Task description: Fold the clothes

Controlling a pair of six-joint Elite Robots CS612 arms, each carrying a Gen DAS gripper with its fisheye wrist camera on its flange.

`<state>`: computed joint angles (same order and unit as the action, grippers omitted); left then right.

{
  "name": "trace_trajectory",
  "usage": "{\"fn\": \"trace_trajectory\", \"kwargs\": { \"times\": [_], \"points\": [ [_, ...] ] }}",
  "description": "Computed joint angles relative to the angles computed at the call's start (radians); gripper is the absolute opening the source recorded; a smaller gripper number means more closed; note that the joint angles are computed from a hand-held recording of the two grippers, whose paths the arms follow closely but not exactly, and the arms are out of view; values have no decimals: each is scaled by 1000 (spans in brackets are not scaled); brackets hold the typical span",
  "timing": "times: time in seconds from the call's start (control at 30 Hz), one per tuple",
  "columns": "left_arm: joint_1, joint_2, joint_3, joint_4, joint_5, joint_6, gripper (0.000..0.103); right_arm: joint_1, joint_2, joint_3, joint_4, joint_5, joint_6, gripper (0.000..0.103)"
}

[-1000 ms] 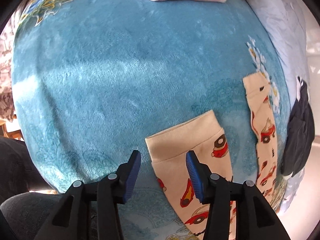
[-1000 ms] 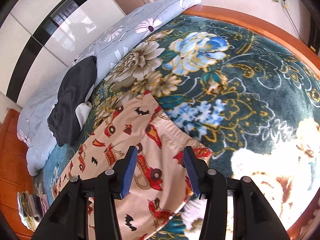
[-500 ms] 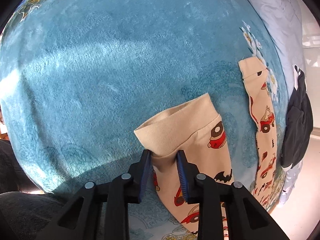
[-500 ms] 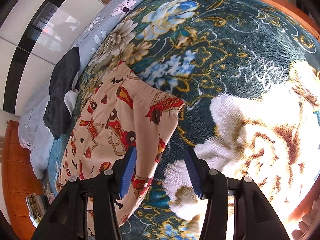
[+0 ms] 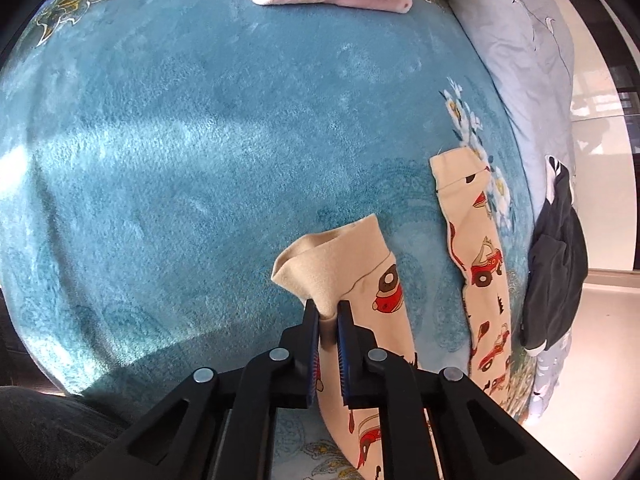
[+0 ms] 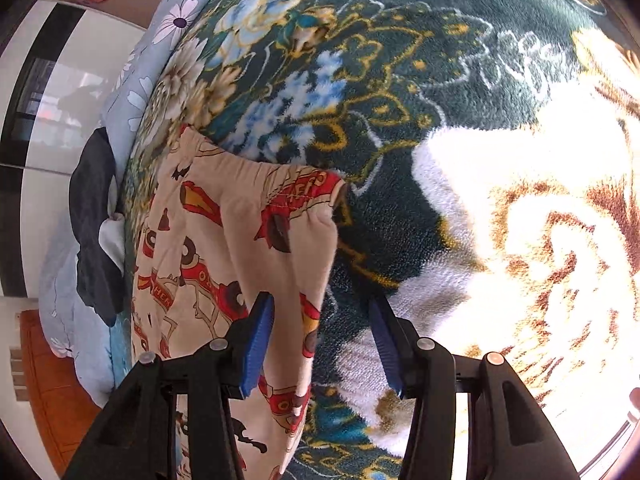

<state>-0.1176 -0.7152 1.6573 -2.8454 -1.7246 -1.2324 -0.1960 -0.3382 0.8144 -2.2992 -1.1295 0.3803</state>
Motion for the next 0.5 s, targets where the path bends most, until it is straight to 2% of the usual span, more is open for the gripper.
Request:
{"fn": "trace_trajectory", "kwargs": {
  "times": [0.03, 0.07, 0.1, 0.17, 0.23, 0.37, 0.5],
  "points": [
    [1, -1, 3, -9, -1, -4, 9, 2, 2, -9, 10, 14, -39, 28],
    [1, -3, 8, -18, 2, -7, 9, 3, 4, -19, 29, 35, -69, 5],
    [0, -5, 14, -27, 5, -9, 9, 3, 6, -27, 45, 61, -94, 4],
    [-2, -7, 17, -50, 18, -15, 9, -3, 0, -12, 2, 137, -95, 2],
    [-5, -13, 24, -70, 37, -19, 9, -12, -6, 5, -78, 213, -46, 2],
    [-4, -14, 8, -85, 60, -24, 9, -24, 17, -39, -157, 339, 38, 2],
    [0, -12, -12, -100, 65, -63, 9, -15, 61, -141, -155, 374, 82, 2]
  ]
}}
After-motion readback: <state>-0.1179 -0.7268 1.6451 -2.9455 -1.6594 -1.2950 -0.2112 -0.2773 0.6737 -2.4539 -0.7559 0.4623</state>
